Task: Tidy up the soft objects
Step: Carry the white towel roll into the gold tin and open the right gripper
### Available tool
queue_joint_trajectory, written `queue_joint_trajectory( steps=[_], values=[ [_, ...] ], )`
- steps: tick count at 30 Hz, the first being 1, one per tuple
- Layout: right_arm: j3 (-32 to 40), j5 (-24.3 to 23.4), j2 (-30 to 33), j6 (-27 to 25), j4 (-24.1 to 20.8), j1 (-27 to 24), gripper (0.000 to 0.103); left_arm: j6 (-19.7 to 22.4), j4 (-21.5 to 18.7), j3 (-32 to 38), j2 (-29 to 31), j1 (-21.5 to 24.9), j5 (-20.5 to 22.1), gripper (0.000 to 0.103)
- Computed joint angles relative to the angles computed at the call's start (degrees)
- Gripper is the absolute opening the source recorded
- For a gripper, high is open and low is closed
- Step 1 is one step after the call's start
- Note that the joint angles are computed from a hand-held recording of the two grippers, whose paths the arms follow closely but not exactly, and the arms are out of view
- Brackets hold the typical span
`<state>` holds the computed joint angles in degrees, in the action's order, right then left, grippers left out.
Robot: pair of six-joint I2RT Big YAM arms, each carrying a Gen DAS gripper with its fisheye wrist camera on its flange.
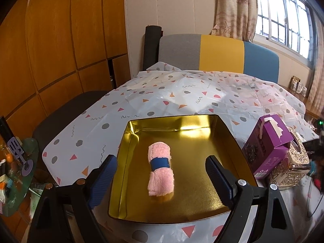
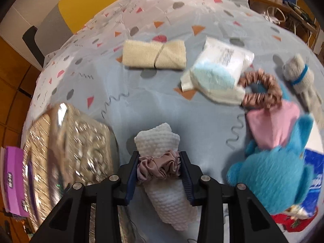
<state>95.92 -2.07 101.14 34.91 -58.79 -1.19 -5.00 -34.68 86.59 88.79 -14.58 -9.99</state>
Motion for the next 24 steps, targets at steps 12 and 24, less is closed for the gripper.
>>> queue_joint_trajectory(
  steps=[12,24],
  values=[
    [17.1,6.6,2.5,-5.6,-3.5,2.9,0.038,0.1,-0.3,-0.4,-0.1,-0.2,0.6,0.09],
    [43.9,-2.6,16.6,-15.9,-10.1,18.1,0.038,-0.8,0.2,-1.5,-0.8,0.9,1.3,0.092]
  ],
)
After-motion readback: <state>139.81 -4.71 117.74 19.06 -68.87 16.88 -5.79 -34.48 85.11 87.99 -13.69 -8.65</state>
